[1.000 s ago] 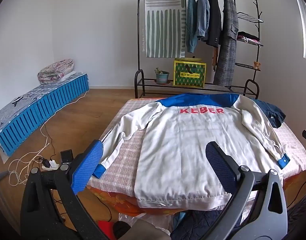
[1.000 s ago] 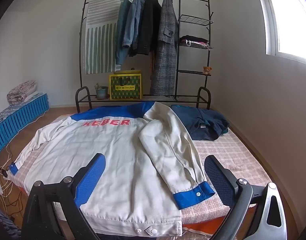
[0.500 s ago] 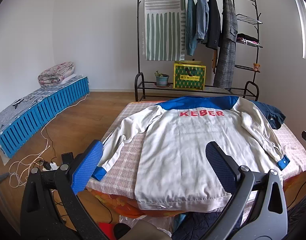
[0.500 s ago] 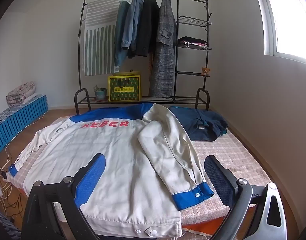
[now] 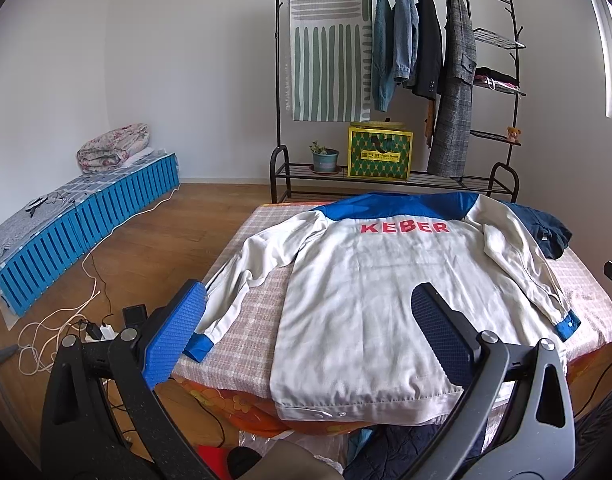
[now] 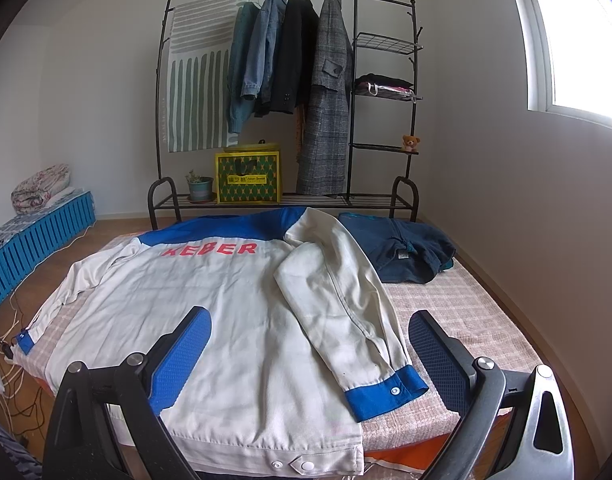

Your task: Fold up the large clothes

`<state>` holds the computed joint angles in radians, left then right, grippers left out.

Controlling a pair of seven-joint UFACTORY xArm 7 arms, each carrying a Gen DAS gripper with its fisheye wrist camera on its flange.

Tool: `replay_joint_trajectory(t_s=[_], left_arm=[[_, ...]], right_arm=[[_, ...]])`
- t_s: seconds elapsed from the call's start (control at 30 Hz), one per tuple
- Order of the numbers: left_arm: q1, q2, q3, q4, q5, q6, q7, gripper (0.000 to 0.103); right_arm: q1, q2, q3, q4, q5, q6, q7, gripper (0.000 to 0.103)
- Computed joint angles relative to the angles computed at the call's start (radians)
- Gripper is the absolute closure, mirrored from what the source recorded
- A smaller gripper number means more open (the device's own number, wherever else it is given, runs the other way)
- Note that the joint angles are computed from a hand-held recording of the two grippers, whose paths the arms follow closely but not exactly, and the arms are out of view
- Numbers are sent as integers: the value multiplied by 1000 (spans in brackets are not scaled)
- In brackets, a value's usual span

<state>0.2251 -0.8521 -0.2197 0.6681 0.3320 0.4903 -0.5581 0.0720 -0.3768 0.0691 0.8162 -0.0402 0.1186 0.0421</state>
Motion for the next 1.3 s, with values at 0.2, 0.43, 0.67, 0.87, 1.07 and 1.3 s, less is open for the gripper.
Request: replay_joint_trajectory(t_s=[0.2,0.43,0.67,0.87,1.07,1.3], left_arm=[[-7,3,9,28,-4,23,13,0],[-6,0,8,27,-2,23,12,0],[-5,-1,5,29,-1,26,10,0],[-4,-3,4,23,1,21,6,0],[-4,-3,3,28,1,26,6,0],[-4,-4,2,26,4,25,5,0]], right_arm=[[-2,-1,3,0,-3,0,4,3],[-5,-1,6,-1,-7,0,10,3],[-5,-2,6,-2,-11,-1,11,3],[-7,-2,9,-2,-13,-2,17,3],[-4,1,5,1,-14,-1,14,3],[-7,2,9,1,-16,-2,18,3]])
